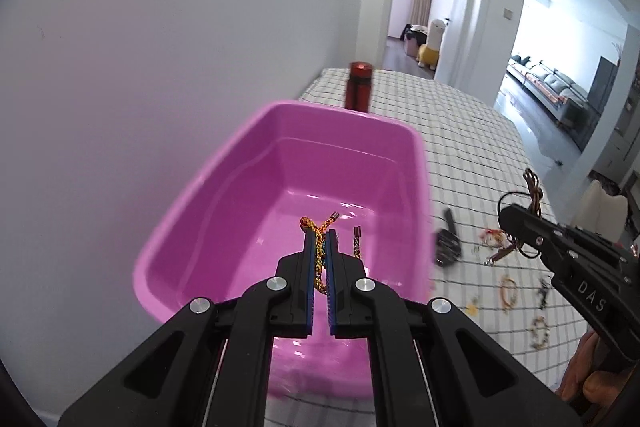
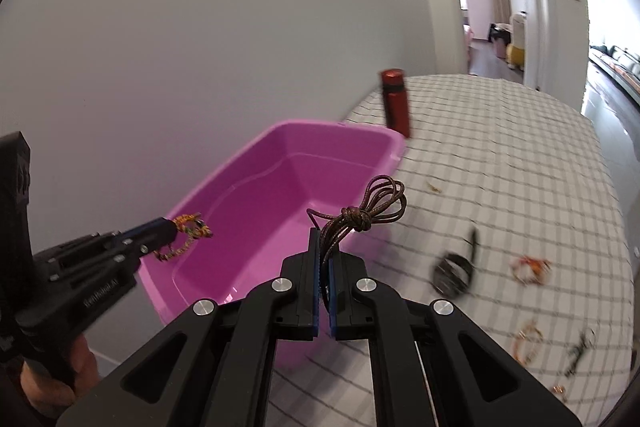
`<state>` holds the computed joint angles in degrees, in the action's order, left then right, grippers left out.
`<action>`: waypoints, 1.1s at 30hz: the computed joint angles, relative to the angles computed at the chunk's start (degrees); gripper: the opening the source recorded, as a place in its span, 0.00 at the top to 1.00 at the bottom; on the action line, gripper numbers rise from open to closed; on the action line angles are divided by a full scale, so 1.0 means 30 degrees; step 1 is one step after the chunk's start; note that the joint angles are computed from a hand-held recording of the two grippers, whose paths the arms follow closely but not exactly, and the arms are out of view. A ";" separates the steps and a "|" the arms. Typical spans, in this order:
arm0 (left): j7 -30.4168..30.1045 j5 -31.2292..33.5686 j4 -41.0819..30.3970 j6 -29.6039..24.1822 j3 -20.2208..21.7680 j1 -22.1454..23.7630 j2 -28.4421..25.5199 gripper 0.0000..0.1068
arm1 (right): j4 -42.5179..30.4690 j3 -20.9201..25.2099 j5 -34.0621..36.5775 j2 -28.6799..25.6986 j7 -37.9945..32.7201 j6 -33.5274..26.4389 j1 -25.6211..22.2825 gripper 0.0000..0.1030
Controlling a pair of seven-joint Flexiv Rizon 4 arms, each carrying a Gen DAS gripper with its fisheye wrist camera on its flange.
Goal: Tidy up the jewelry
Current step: 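Carry the bracelet in the left tool while right tool carries the cord into the pink basin, then open left gripper dropping the bracelet while right gripper drops the cord into the basin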
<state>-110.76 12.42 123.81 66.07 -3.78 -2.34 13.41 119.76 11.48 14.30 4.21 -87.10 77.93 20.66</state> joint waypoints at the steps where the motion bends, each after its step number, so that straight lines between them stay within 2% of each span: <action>1: 0.0604 -0.0360 -0.0067 0.0192 0.0368 0.0021 -0.0342 0.95 | -0.0554 0.0061 -0.0333 -0.0586 0.0301 -0.0021 0.0179 0.97; 6: 0.3124 -0.2455 -0.0309 0.0474 0.1445 0.0164 -0.1911 0.95 | -0.3145 0.0584 -0.0624 -0.3054 0.0396 -0.1224 0.0507 0.97; 12: 0.3797 -0.3856 -0.0590 -0.0409 0.1752 0.0449 -0.3398 0.95 | -0.5678 0.1197 -0.0851 -0.5491 0.0205 -0.4103 0.0155 0.97; 19: 0.2608 -0.3410 -0.1213 -0.2174 0.1828 0.0454 -0.4310 0.94 | -0.6728 0.1360 -0.1951 -0.6638 0.0372 -0.6270 0.0020 0.97; 21: 0.1795 -0.2627 -0.1670 -0.2737 0.1813 0.0427 -0.4613 0.94 | -0.6943 0.1379 -0.2027 -0.6807 0.0151 -0.6854 -0.0078 0.96; 22: 0.1564 -0.2368 -0.1764 -0.2873 0.1855 0.0406 -0.4655 0.94 | -0.7074 0.1352 -0.2169 -0.6914 0.0057 -0.7144 -0.0075 0.94; 23: 0.1255 -0.2120 -0.1891 -0.3107 0.1873 0.0374 -0.4680 0.93 | -0.7189 0.1327 -0.2248 -0.6983 -0.0013 -0.7380 -0.0093 0.80; 24: 0.1118 -0.2120 -0.1934 -0.3246 0.1895 0.0346 -0.4683 0.90 | -0.7229 0.1287 -0.2346 -0.7018 0.0015 -0.7510 -0.0075 0.70; 25: 0.1150 -0.2173 -0.1997 -0.3337 0.1957 0.0375 -0.4679 0.78 | -0.7318 0.1441 -0.2068 -0.7047 -0.0413 -0.7475 -0.0215 0.68; 26: 0.0793 -0.1907 -0.2084 -0.3506 0.1964 0.0346 -0.4621 0.51 | -0.7226 0.1352 -0.2272 -0.7012 -0.0413 -0.7421 -0.0160 0.59; 27: 0.0131 -0.1339 -0.2177 -0.3612 0.1983 0.0324 -0.4505 0.36 | -0.6997 0.1089 -0.2964 -0.6859 -0.0042 -0.7274 0.0082 0.47; 28: -0.0635 -0.0617 -0.2245 -0.3710 0.1984 0.0299 -0.4335 0.28 | -0.6738 0.0973 -0.3318 -0.6662 0.0132 -0.6913 0.0153 0.46; 33: -0.1306 0.0021 -0.2255 -0.4459 0.1948 0.0447 -0.3654 0.23 | -0.6371 0.1014 -0.3315 -0.6172 -0.0006 -0.6497 -0.0166 0.46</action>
<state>-114.68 12.48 117.04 52.70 2.07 -1.00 2.45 100.64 14.52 4.36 -14.31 -87.12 58.44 20.16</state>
